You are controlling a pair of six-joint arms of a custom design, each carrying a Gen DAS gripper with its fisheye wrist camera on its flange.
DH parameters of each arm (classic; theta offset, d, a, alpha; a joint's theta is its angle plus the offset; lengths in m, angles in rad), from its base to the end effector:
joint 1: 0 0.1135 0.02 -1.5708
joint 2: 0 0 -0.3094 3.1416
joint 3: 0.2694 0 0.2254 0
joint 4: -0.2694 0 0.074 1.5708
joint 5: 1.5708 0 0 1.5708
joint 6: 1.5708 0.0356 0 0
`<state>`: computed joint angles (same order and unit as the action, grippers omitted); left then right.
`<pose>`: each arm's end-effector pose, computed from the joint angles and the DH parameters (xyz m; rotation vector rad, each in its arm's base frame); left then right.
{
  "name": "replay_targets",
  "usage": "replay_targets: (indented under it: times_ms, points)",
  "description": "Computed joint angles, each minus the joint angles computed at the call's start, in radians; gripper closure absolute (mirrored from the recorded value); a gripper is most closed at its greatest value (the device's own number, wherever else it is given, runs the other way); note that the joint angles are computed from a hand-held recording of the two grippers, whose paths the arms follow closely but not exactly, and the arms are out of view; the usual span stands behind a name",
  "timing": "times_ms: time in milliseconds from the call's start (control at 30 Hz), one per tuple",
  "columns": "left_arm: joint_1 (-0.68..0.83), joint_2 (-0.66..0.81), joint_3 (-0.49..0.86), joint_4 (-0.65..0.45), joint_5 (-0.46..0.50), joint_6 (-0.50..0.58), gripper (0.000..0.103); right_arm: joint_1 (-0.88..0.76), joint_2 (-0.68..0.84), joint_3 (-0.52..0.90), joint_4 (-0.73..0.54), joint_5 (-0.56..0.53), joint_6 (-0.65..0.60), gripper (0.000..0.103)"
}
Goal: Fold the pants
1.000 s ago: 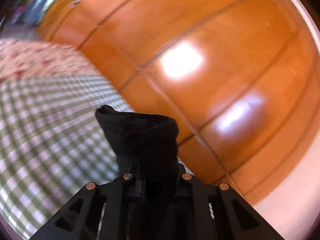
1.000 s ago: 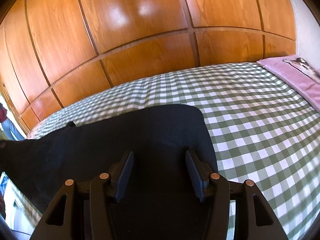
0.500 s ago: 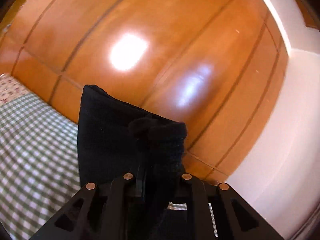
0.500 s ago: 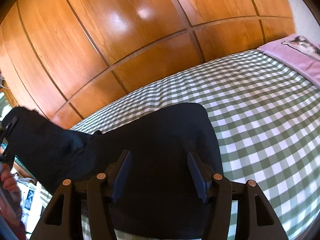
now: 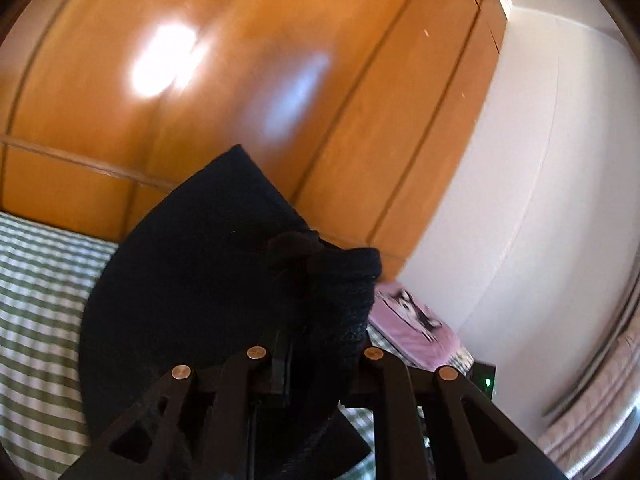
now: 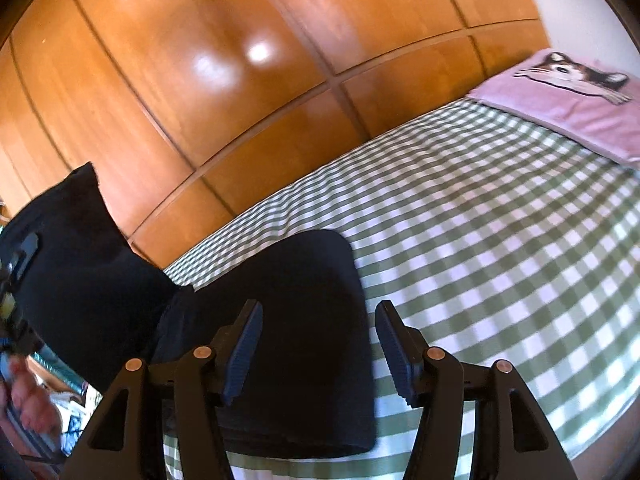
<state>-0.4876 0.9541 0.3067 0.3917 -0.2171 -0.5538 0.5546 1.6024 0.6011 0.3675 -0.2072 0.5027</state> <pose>0.1412 -0.0662 0.2552 -0.2165 1.8409 -0.5350 0.2386 0.1564 0.2077 -0.1813 2.3045 0.7965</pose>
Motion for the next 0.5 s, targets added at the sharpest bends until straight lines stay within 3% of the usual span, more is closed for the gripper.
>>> replay_targets:
  times_ms: [133,500]
  points:
    - [-0.071,0.155,-0.006,0.107,-0.006,-0.023,0.089,-0.029,-0.031,-0.017,-0.013,-0.004,0.002,0.044]
    - [-0.133,0.447,0.049,0.176,-0.017,-0.02,0.089,-0.043,-0.023,-0.023,-0.022,0.016,-0.002,0.043]
